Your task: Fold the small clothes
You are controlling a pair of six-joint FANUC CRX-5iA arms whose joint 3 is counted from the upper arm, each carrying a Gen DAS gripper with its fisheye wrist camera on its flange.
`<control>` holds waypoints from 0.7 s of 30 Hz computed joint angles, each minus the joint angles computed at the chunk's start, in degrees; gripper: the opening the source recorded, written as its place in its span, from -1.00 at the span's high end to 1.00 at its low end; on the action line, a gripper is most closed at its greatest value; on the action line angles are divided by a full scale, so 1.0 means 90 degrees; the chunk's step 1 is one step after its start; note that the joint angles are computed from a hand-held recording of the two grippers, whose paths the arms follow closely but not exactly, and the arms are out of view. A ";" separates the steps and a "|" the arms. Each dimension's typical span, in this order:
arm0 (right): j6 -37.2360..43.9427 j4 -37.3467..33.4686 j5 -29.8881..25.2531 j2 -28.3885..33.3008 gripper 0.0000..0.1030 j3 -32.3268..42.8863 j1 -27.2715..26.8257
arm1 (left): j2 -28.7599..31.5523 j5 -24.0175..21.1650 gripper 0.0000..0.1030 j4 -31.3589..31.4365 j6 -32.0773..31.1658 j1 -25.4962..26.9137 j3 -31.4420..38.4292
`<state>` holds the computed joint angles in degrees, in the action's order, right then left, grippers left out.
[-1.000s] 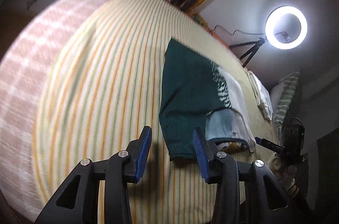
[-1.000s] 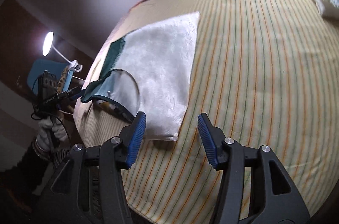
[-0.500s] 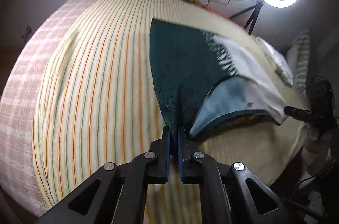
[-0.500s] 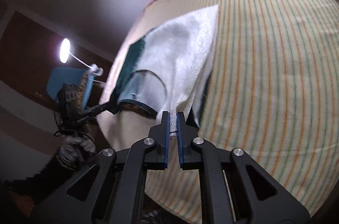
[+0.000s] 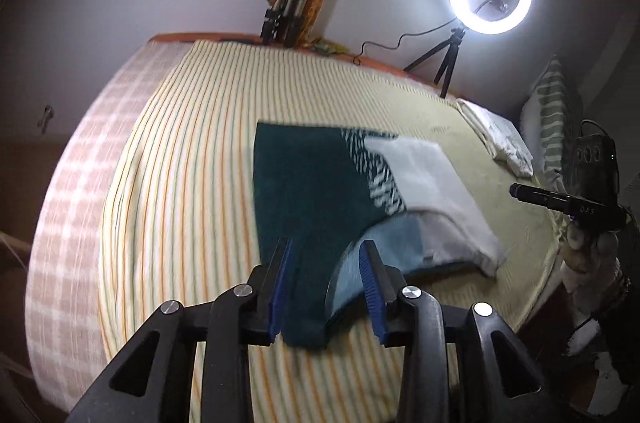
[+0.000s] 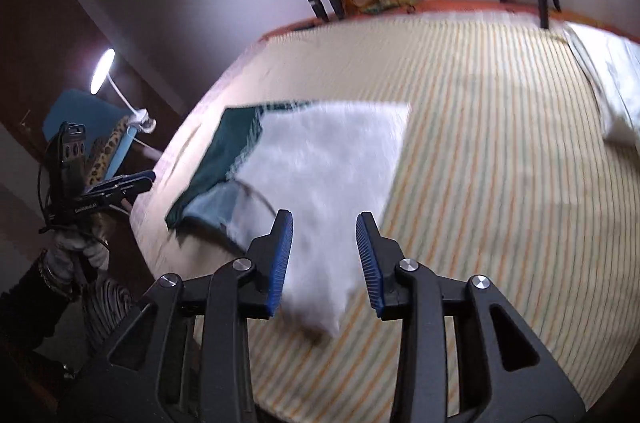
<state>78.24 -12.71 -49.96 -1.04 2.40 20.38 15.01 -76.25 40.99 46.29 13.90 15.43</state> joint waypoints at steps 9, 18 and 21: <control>0.0661 -0.0060 -0.0478 0.1708 0.32 0.1974 0.0169 | 0.1376 0.0156 0.36 0.0032 0.1124 -0.0791 0.1601; 0.0486 0.0360 -0.0589 0.2735 0.33 0.2762 0.0399 | 0.2059 0.0380 0.38 -0.0462 0.1364 -0.1164 0.2344; 0.0301 0.0669 -0.0726 0.2959 0.34 0.2881 0.0470 | 0.2198 0.0367 0.39 -0.0859 0.1483 -0.1241 0.2544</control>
<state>80.95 -6.69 -56.49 25.59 28.33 24.61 34.79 -72.95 33.25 59.64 2.73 38.33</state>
